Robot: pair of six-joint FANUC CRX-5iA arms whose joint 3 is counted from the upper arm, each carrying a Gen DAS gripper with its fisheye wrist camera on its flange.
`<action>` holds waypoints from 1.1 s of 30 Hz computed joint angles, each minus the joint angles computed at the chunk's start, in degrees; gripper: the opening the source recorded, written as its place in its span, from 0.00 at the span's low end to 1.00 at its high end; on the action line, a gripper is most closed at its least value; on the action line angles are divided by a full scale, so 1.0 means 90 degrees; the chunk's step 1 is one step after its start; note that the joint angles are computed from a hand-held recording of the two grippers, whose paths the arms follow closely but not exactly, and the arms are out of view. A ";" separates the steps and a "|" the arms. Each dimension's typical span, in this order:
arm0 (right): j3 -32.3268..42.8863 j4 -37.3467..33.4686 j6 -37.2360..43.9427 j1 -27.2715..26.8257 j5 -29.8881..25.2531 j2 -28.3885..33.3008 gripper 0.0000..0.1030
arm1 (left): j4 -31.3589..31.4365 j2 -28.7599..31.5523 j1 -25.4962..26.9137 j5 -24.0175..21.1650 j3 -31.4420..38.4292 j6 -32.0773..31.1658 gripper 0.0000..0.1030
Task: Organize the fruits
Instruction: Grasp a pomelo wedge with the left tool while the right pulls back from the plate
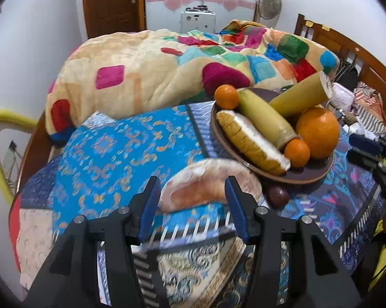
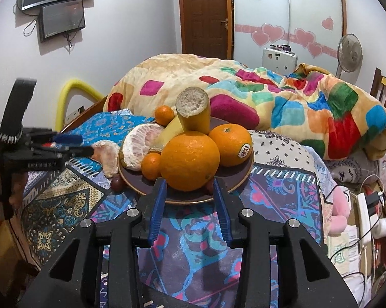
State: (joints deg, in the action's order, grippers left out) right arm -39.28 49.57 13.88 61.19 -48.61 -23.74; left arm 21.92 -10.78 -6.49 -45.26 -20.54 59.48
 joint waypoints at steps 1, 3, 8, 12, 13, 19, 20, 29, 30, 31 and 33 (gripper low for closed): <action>-0.0008 0.0009 0.0008 -0.0005 -0.0006 0.0015 0.33 | 0.0019 0.0111 -0.0028 -0.0057 0.0085 -0.0068 0.51; -0.0030 0.0031 0.0006 -0.0013 -0.0017 0.0021 0.33 | -0.0062 0.0326 -0.0105 -0.0134 0.0258 -0.0111 0.53; -0.0084 -0.0068 0.0057 -0.0021 0.0014 -0.0048 0.34 | -0.0099 0.0510 -0.0141 -0.0100 0.0338 -0.0089 0.56; -0.0100 -0.0107 0.0047 0.0016 -0.0041 -0.0067 0.34 | -0.0033 0.0421 -0.0088 -0.0225 0.0259 -0.0227 0.56; -0.0103 -0.0123 0.0037 0.0029 -0.0050 -0.0079 0.34 | -0.0141 0.0346 -0.0118 -0.0238 0.0235 -0.0222 0.56; -0.0136 -0.0137 -0.0057 0.0215 -0.0142 -0.0144 0.34 | -0.0609 -0.0125 -0.0250 -0.0375 -0.0001 -0.0075 0.49; -0.0129 -0.0154 -0.0053 0.0248 -0.0158 -0.0140 0.34 | -0.0665 -0.0195 -0.0281 -0.0373 -0.0045 -0.0068 0.49; -0.0043 -0.0327 0.0026 0.0341 -0.0009 0.0005 0.34 | -0.0490 -0.0222 -0.0159 -0.0221 -0.0267 -0.0171 0.35; -0.0021 -0.0389 0.0059 0.0355 0.0030 0.0033 0.34 | -0.0478 -0.0303 -0.0141 -0.0211 -0.0339 -0.0205 0.33; -0.0012 -0.0408 0.0066 0.0376 0.0032 0.0055 0.34 | -0.0536 -0.0389 -0.0148 -0.0195 -0.0392 -0.0204 0.31; 0.0036 -0.0448 0.0107 0.0427 0.0021 0.0139 0.34 | -0.0595 -0.0575 -0.0123 -0.0183 -0.0522 -0.0218 0.31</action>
State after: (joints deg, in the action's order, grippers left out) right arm -38.95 45.54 14.84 65.03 -48.42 -22.49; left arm 16.57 -15.95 -7.60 -46.91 -25.23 57.52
